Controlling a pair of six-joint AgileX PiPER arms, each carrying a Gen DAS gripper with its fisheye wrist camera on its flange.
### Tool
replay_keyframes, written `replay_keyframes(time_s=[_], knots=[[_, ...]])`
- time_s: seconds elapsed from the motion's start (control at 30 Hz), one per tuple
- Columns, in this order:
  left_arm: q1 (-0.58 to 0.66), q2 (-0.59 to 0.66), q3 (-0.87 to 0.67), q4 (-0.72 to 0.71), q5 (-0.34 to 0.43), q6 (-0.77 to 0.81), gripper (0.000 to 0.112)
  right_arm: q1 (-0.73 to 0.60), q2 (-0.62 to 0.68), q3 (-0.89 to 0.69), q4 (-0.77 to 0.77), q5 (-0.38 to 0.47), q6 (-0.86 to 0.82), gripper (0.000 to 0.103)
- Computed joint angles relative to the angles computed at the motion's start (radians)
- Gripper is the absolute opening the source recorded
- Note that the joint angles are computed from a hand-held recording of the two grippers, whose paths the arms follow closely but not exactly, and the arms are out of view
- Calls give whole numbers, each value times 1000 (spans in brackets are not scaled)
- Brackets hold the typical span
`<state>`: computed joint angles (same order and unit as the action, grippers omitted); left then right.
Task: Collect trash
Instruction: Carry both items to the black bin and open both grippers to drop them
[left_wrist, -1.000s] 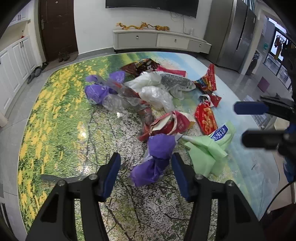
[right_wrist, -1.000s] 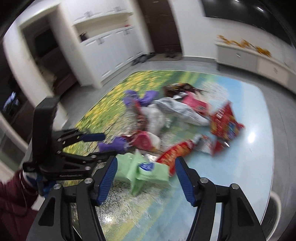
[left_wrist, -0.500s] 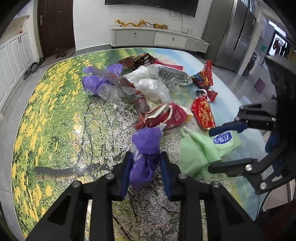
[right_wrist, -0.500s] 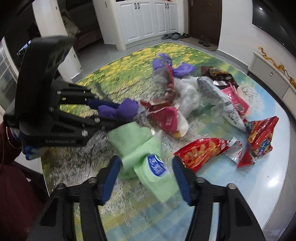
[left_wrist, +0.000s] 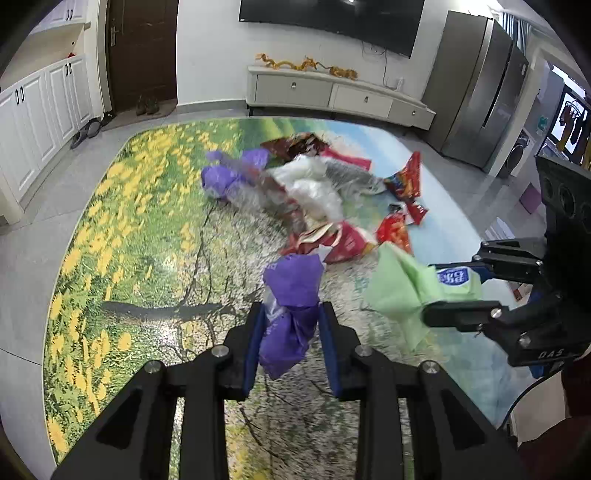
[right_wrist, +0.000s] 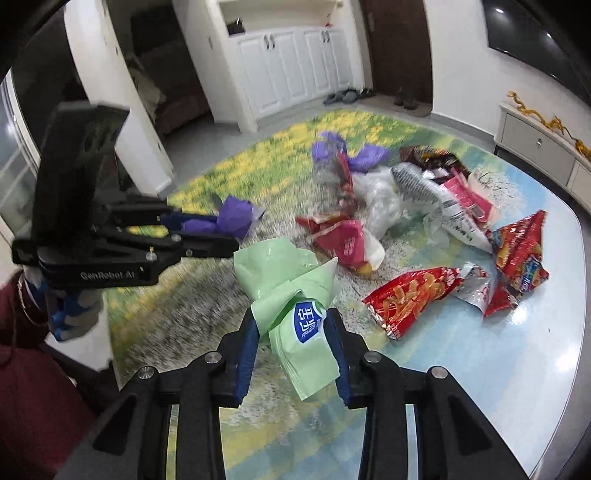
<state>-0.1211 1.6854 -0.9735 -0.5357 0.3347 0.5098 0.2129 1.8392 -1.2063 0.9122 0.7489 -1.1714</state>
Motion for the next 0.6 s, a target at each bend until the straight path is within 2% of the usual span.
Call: replay_keyframes(time_s=[0.17,0.3,0.47,0.6], knots=[[-63,-55,-46,82,32,-91,28,-95,-111,87,165,29,-103,34],[-147,-36,-170,115,88,-137,28,-245,-224,143,250,67,-143,34],[-286,76,-444,169,199,-207,28,-493,-320,151,265,107,-125,34],[-402,248,-753,231,322,-274,28,-673,-330,139,214,72,-80,34]])
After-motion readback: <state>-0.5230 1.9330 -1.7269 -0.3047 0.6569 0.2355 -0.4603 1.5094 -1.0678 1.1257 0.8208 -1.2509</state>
